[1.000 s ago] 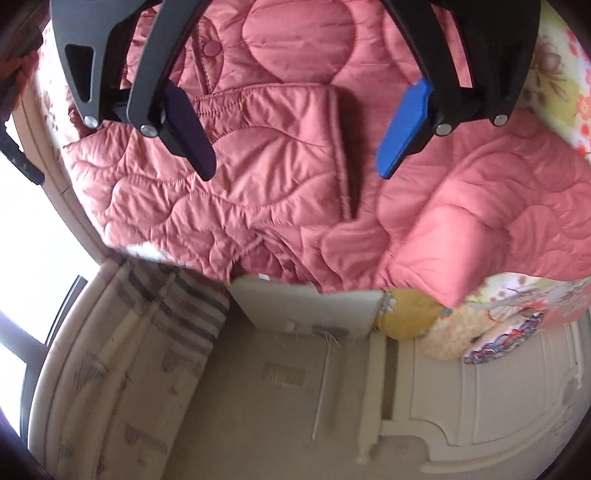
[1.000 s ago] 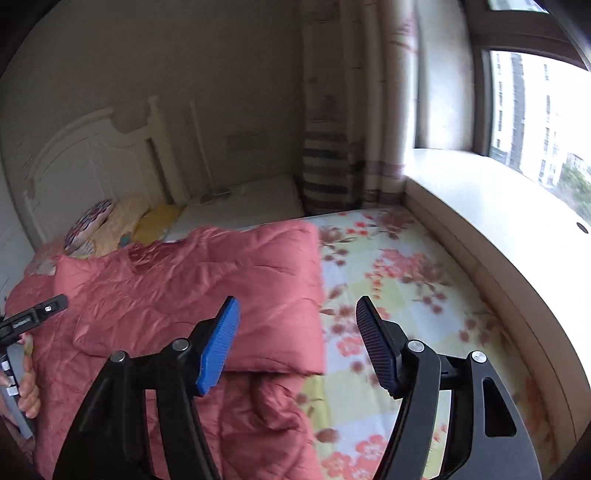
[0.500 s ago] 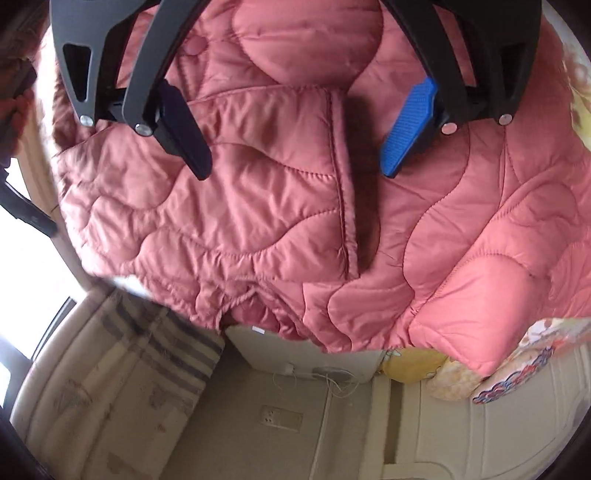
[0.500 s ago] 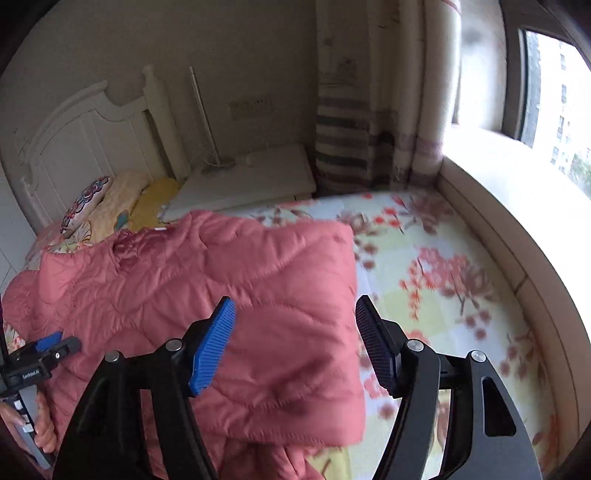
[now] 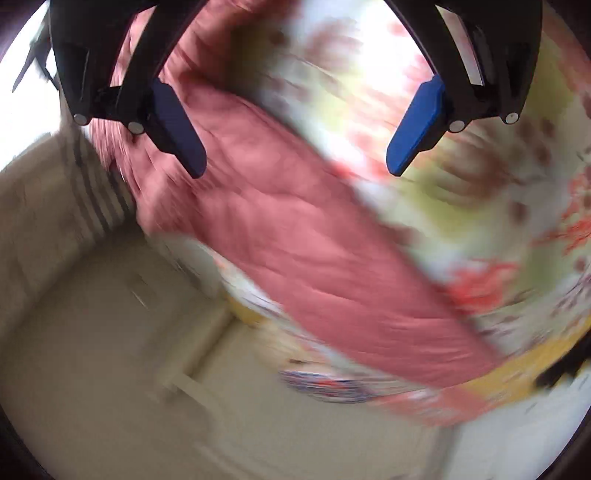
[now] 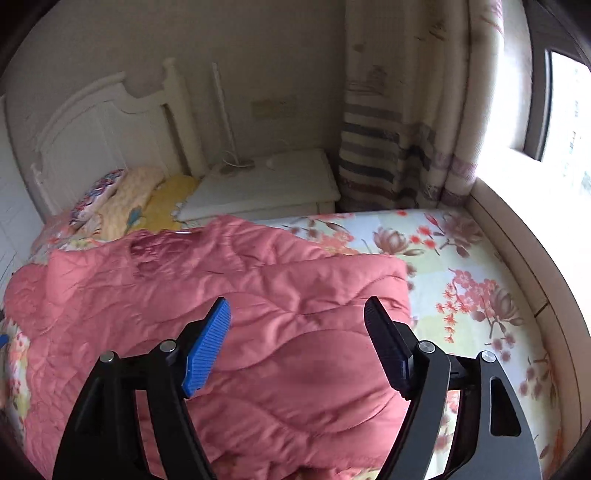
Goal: Fold large clothes
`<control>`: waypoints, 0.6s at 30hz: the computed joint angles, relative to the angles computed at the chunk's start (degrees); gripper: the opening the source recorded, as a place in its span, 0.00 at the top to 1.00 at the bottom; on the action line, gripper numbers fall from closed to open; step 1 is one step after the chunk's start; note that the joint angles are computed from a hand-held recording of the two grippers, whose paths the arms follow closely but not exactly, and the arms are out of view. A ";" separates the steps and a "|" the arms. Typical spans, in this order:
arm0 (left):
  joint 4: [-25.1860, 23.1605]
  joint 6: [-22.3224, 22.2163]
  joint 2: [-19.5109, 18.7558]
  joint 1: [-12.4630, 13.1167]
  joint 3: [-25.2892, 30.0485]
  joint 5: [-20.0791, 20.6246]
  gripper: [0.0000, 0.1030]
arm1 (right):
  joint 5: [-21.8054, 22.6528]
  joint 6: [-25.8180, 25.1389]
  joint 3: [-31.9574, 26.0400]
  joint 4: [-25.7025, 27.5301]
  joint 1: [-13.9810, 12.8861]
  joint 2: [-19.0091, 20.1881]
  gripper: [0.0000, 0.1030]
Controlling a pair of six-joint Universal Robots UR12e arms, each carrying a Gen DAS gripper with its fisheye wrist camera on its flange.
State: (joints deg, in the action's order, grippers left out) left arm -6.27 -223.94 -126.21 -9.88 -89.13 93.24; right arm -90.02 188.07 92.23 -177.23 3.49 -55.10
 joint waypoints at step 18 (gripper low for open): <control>2.89 -5.26 -3.74 6.35 4.39 2.29 0.91 | -5.76 -3.31 -2.61 5.85 4.84 2.64 0.26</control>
State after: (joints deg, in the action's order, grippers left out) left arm -3.39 -229.20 -129.95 -3.53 -84.74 95.53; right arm -95.78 184.76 89.62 -171.39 8.34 -52.46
